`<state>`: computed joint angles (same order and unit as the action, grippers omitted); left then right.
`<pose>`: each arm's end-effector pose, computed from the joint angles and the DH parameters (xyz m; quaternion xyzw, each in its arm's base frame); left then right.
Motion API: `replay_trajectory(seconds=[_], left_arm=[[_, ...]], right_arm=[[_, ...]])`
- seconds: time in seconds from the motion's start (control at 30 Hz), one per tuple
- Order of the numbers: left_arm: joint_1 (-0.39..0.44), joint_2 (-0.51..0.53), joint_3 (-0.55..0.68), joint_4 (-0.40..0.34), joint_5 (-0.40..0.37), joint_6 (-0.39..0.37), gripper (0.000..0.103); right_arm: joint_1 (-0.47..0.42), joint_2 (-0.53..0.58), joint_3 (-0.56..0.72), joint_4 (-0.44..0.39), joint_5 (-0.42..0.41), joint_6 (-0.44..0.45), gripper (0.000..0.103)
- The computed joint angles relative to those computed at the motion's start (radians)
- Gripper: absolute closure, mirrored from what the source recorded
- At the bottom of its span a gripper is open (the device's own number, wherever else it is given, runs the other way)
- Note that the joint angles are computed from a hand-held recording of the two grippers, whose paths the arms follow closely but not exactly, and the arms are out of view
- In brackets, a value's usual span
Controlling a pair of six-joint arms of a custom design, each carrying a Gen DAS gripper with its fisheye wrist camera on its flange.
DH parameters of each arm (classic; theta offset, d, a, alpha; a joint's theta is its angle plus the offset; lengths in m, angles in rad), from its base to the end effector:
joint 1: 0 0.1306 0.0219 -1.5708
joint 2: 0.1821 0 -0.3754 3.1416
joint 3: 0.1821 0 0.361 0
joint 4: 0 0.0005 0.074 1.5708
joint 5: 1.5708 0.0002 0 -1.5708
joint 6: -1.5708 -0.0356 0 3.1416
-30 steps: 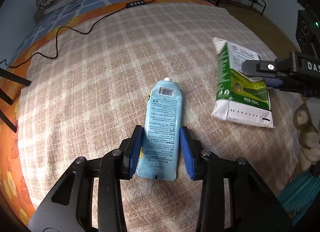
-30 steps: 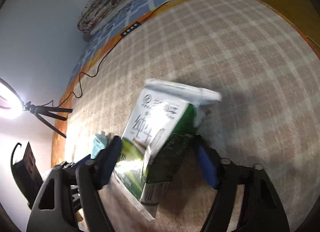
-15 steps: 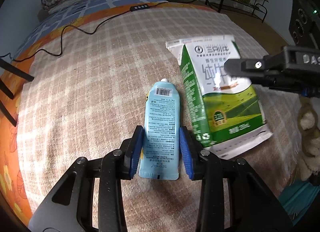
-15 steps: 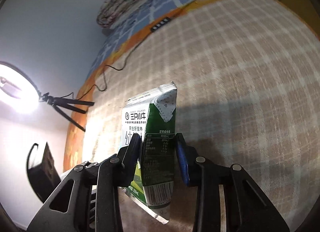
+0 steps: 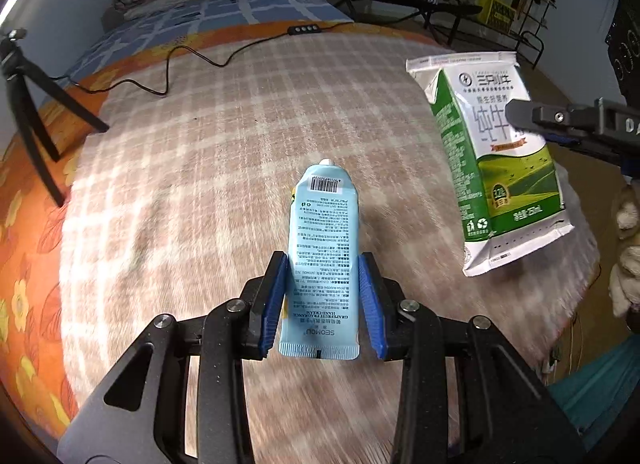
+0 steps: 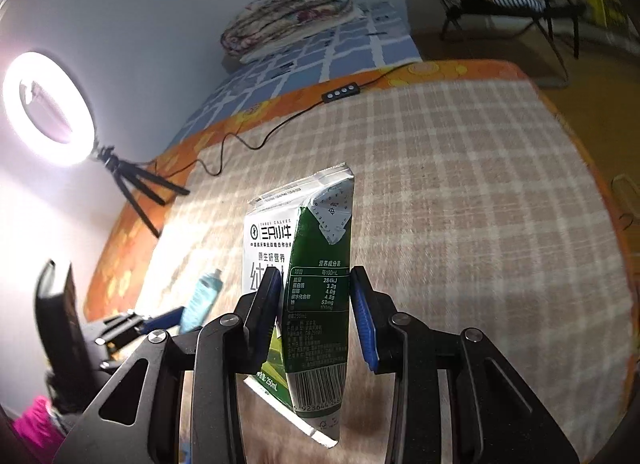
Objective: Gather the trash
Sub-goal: 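Lift the blue tube and milk carton and carry both over the blue basket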
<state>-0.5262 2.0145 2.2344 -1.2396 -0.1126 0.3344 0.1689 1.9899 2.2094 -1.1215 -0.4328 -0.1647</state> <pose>0.5649 -0.3240 0.4203 0.0768 0.9578 -0.0641 0.2695 0.6406 0.1239 0.4352 -0.0724 0.9224 0.2532 0.2824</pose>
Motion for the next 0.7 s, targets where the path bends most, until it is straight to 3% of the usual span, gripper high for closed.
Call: replay_trajectory(seconds=[0.33,0.7], left_arm=[[-0.068,-0.155,-0.127,0.020,-0.050,0.052,0.067],[-0.172,-0.321,-0.317,0.064,-0.112,0.130,0.067]], right_arm=[[0.021,-0.200,-0.242,0.073,0.045,0.127,0.069],[0.034,-0.369,-0.463,0.106,0.044,0.148,0.069]])
